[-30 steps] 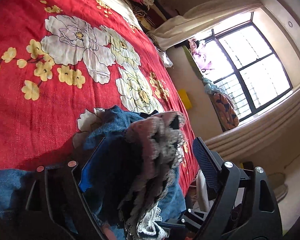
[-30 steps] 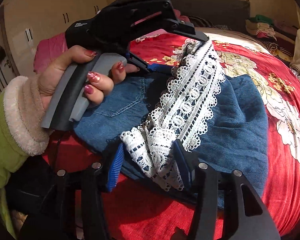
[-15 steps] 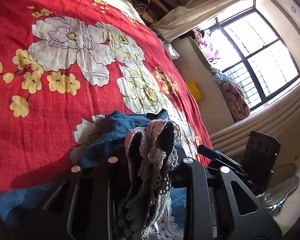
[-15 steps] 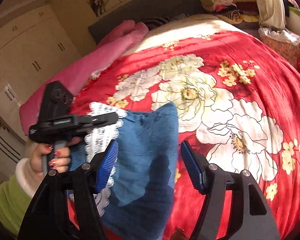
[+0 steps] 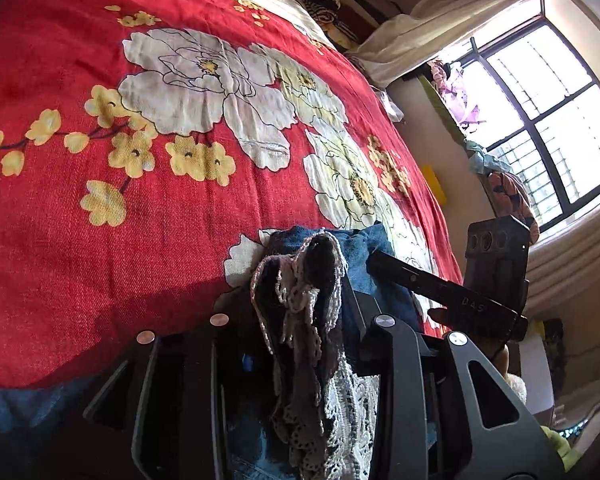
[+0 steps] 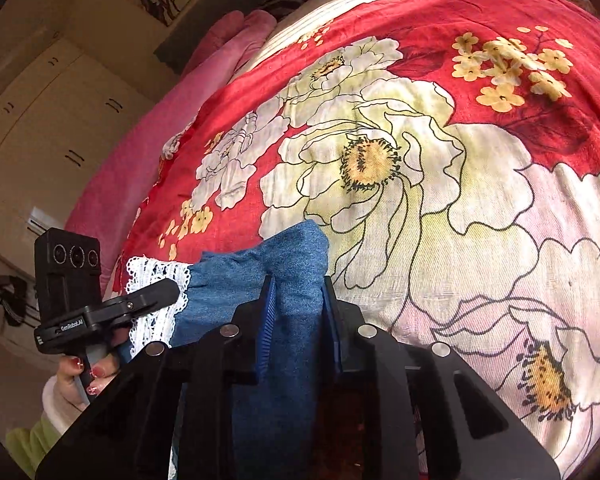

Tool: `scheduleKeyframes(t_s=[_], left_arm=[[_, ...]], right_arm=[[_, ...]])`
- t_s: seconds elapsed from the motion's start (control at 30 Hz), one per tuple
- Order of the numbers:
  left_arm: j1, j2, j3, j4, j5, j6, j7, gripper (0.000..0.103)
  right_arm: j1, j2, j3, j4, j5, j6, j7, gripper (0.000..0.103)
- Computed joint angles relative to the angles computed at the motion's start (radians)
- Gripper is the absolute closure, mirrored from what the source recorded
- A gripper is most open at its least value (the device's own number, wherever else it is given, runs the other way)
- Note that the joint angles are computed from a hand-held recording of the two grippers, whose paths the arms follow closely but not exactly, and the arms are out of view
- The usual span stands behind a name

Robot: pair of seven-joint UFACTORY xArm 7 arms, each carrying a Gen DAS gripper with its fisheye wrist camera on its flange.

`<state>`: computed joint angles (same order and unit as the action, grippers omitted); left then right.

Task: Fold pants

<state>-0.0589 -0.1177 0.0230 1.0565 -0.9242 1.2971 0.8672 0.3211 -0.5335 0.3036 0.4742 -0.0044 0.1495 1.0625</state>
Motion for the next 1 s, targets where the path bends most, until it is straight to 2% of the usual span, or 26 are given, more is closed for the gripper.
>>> scheduleKeyframes(t_s=[0.07,0.1,0.17,0.23,0.27,0.3,0.37,0.47,0.57,0.63,0.8,0.87,1.0], left_arm=[[-0.003,-0.031,-0.006,-0.024,0.007,-0.041,-0.001,0.070],[-0.006,-0.050,-0.006,-0.038,0.010,-0.063,0.000,0.067],[-0.008,-0.089,0.003,-0.061,0.013,-0.086,-0.008,0.049],[-0.009,-0.140,0.024,-0.088,0.003,-0.095,0.007,0.042],[-0.007,-0.174,0.032,-0.108,0.008,-0.112,0.012,0.040],[-0.007,-0.207,0.041,-0.127,0.015,-0.124,0.013,0.039],[-0.005,-0.263,0.065,-0.156,0.032,-0.121,-0.008,0.035],[-0.007,-0.346,0.110,-0.196,0.049,-0.068,-0.022,0.031],[-0.005,-0.429,0.125,-0.243,0.105,-0.056,-0.032,0.029],[-0.011,-0.468,0.140,-0.261,0.135,-0.028,-0.046,0.029],[-0.006,-0.535,0.185,-0.307,0.178,0.035,-0.081,0.028],[-0.002,-0.558,0.194,-0.326,0.191,0.056,-0.092,0.028],[-0.004,-0.594,0.192,-0.360,0.201,0.070,-0.107,0.028]], right_arm=[[-0.091,0.004,0.094,0.031,-0.067,0.053,0.040,0.085],[-0.096,0.006,0.102,0.050,-0.087,0.086,0.042,0.083],[-0.090,-0.010,0.099,0.081,-0.116,0.155,0.037,0.079],[-0.083,-0.046,0.097,0.092,-0.142,0.196,0.038,0.062],[-0.081,-0.076,0.099,0.088,-0.149,0.204,0.049,0.058],[-0.076,-0.101,0.098,0.086,-0.150,0.209,0.058,0.053],[-0.062,-0.135,0.095,0.089,-0.151,0.218,0.058,0.051],[-0.063,-0.181,0.122,0.114,-0.165,0.269,0.071,0.046],[-0.069,-0.202,0.151,0.144,-0.177,0.304,0.092,0.042],[-0.069,-0.229,0.173,0.155,-0.182,0.331,0.114,0.035],[-0.033,-0.307,0.211,0.155,-0.174,0.403,0.159,0.029],[-0.015,-0.328,0.227,0.158,-0.165,0.450,0.176,0.028],[0.023,-0.346,0.249,0.138,-0.136,0.484,0.226,0.028]])
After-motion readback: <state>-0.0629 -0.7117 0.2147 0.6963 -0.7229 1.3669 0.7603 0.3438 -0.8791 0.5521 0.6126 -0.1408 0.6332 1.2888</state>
